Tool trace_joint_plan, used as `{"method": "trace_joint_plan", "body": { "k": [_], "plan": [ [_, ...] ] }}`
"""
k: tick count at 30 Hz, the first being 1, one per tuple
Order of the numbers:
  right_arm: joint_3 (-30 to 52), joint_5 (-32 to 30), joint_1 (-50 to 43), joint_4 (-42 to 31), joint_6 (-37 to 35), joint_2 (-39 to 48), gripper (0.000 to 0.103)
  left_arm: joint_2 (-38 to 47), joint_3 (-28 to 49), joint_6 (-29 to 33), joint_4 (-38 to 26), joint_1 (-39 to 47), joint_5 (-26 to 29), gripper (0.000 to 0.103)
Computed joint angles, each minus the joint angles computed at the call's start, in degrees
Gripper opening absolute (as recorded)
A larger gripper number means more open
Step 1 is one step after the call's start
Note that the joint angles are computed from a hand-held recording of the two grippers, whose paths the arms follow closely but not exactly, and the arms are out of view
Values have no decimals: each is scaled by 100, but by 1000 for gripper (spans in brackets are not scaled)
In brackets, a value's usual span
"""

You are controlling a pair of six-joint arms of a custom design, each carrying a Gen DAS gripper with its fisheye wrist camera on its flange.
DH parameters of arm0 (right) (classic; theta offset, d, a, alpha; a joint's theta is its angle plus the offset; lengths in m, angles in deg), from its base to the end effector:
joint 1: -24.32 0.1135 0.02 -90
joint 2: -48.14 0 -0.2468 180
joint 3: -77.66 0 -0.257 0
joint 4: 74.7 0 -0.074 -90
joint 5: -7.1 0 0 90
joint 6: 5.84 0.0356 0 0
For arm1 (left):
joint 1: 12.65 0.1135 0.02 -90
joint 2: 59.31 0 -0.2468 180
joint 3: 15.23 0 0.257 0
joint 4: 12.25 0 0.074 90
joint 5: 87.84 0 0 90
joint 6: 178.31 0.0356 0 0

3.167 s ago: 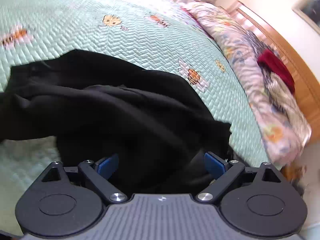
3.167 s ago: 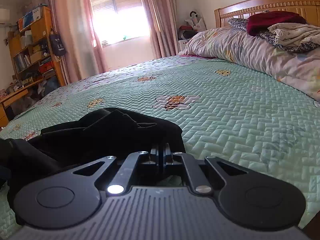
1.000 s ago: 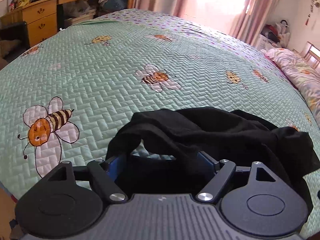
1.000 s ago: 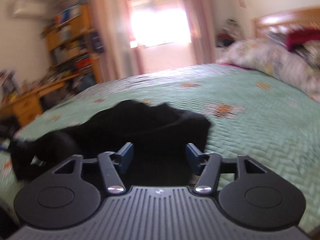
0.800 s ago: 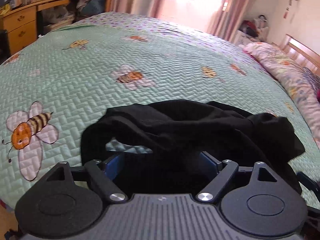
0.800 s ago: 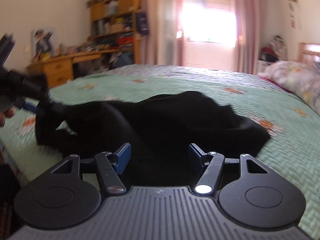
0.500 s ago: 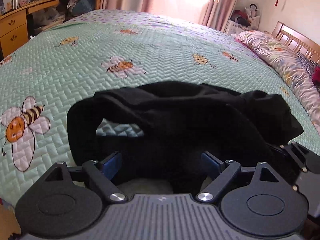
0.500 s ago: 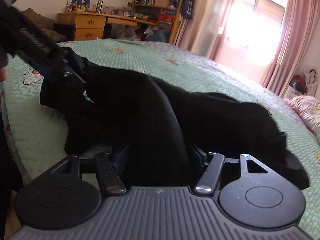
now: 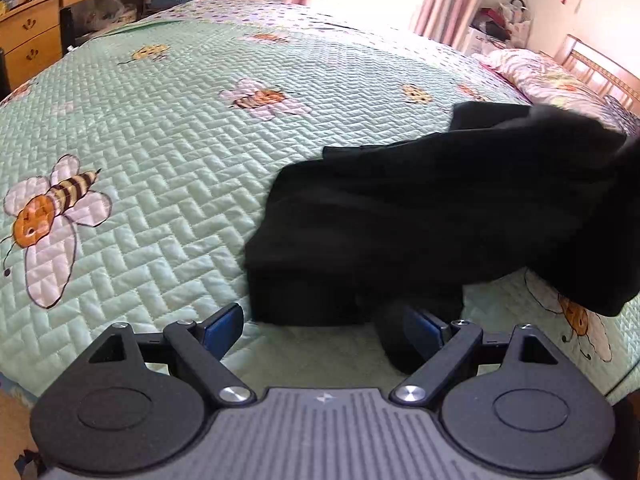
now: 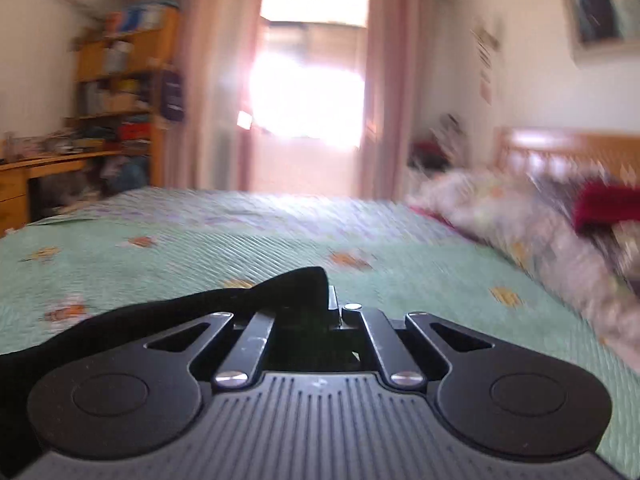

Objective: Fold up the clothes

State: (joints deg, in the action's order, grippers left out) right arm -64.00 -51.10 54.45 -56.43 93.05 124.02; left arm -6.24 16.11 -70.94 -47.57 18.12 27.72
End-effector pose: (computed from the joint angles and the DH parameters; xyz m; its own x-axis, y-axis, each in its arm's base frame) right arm 0.2360 0.1153 0.1618 -0.2814 -0.0115 -0.9595 0.0477 0.9985 -0.0259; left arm 0.1524 0.0728 0.1266 -0.7657 -0.1425 -0.6272 -0.0328 0.9825 -0.1832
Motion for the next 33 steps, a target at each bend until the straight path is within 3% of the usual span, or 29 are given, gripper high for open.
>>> {"method": "trace_joint_plan", "body": {
  "k": [4,6,9,11,12,14,16,17,18,20,26,33],
  "plan": [
    [-131,-298,-868,-565,908,514,5,-312,-168,46,23,-362,-201,88],
    [-597,-655,-1130,-468,1264,339,14,-359,-214,-16,64,-574,-353,88],
    [-1144,-637,-857,-266,1865,199,18,-295,-218,-138,114,-805,-481,88],
    [-1507,-458,-719,-213,1877,-184,18,-168,-182,-229,157,-892,-503,88],
    [-1751,-142,-482,-125,1729,-491,18,-128,-177,-277,172,-934,-517,88],
    [-2009,414,19,455,772,-861,22,-131,-206,-397,173,-1033,-555,88],
    [-2050,792,856,1289,-371,-519,52,-28,-199,-537,209,-1104,-574,88],
    [-2016,907,1230,1680,-975,-306,78,22,-193,-596,213,-1123,-576,88],
    [-1952,977,1574,2088,-1602,-50,88,61,-188,-637,202,-1137,-585,88],
    [-1649,895,2025,2926,-2663,1014,88,124,-182,-680,185,-1154,-620,88],
    [-214,-4,2542,2064,-3711,2571,88,141,-141,-404,108,-665,-397,88],
    [1387,-220,2796,1214,-4632,3653,88,478,4,-97,127,-82,-133,88]
  ]
}}
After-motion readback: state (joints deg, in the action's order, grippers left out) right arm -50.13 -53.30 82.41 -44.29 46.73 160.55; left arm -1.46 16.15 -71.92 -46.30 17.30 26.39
